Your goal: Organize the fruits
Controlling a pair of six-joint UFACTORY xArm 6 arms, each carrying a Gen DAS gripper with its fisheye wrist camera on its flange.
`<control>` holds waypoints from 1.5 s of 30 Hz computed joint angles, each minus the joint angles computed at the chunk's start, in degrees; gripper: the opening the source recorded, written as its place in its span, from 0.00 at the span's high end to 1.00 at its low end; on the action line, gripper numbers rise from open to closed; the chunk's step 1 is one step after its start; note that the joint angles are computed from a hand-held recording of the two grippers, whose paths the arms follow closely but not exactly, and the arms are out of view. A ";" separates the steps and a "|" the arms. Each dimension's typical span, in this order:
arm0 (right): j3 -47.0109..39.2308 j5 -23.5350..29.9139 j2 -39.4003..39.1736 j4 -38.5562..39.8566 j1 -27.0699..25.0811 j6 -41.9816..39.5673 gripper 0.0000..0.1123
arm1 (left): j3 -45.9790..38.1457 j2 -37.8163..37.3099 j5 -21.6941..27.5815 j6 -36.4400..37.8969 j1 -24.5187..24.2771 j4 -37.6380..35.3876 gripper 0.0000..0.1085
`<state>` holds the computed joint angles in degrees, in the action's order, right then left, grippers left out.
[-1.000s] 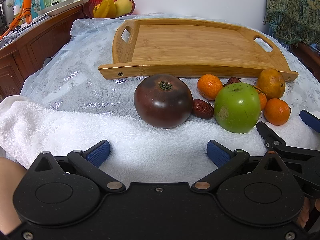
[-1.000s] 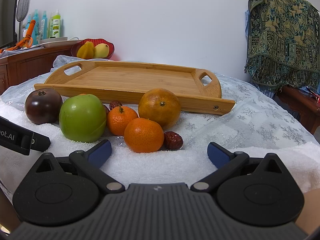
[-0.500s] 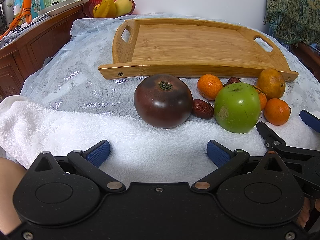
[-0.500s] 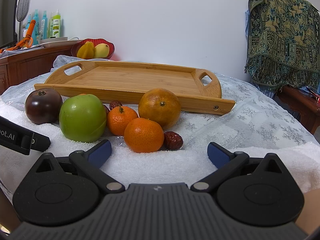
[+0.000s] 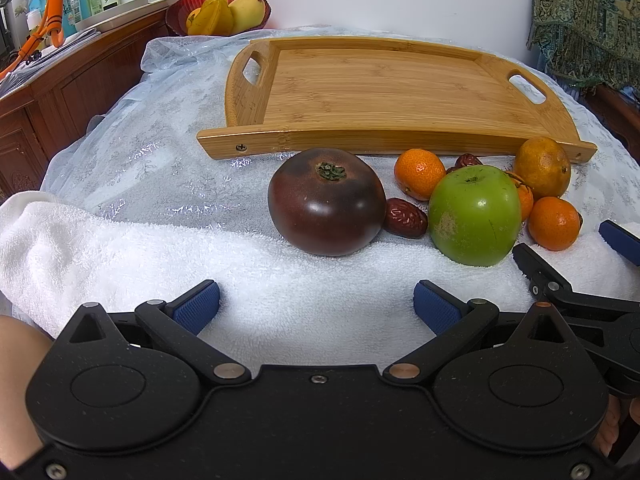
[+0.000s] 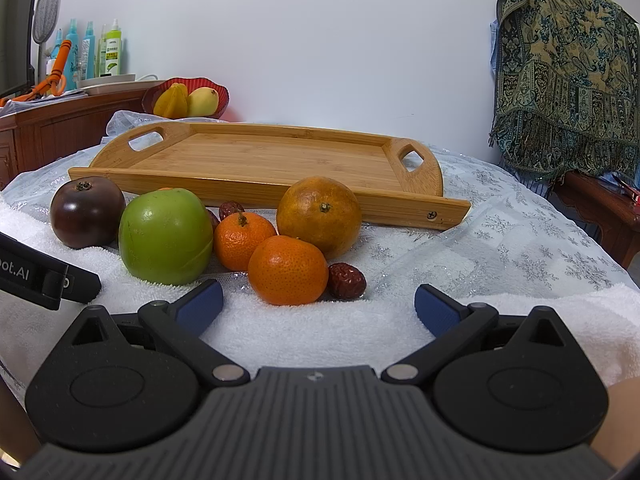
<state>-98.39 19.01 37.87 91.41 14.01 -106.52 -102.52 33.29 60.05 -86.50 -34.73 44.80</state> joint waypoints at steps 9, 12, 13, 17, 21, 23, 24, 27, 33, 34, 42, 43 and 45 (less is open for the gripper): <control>-0.02 0.02 0.02 0.05 0.00 -0.05 0.08 | -0.06 0.03 0.04 0.03 0.00 -0.02 0.05; -0.01 0.01 0.02 0.09 0.01 -0.08 0.08 | -0.04 0.03 0.04 0.00 0.01 0.01 0.05; -0.02 0.00 0.01 0.10 0.01 -0.08 0.08 | -0.04 0.02 0.03 0.02 0.00 -0.01 0.05; -0.02 0.01 0.03 0.14 0.01 -0.12 0.08 | -0.05 0.02 0.04 0.06 0.01 -0.04 0.05; -0.03 0.01 0.03 0.20 0.01 -0.18 0.08 | -0.01 0.01 0.00 0.05 0.01 -0.02 0.05; -0.01 0.02 0.03 0.27 0.01 -0.25 0.08 | 0.02 0.01 -0.02 0.03 0.03 0.03 0.05; -0.01 0.02 0.03 0.27 0.01 -0.25 0.08 | -0.03 0.02 0.02 0.06 0.01 0.00 0.05; 0.05 0.03 -0.02 0.38 -0.01 -0.37 0.08 | -0.06 0.03 0.03 0.09 0.02 -0.04 0.05; 0.14 0.05 -0.09 0.67 -0.02 -0.65 0.08 | -0.01 -0.01 0.03 0.04 -0.01 -0.05 0.05; 0.17 0.04 -0.10 0.78 -0.02 -0.77 0.08 | 0.08 -0.08 0.04 0.02 -0.05 -0.06 0.05; -0.56 0.56 0.38 -0.01 -0.21 0.63 0.08 | 3.14 -1.31 -1.25 -2.37 -0.68 4.23 0.05; -1.11 0.05 0.75 -0.70 -0.10 1.43 0.08 | 3.45 -1.31 -1.25 -2.85 -0.90 5.28 0.05; -1.68 0.84 1.16 -2.96 -0.40 3.68 0.08 | 3.55 -1.23 -1.06 -3.37 -1.18 6.32 0.05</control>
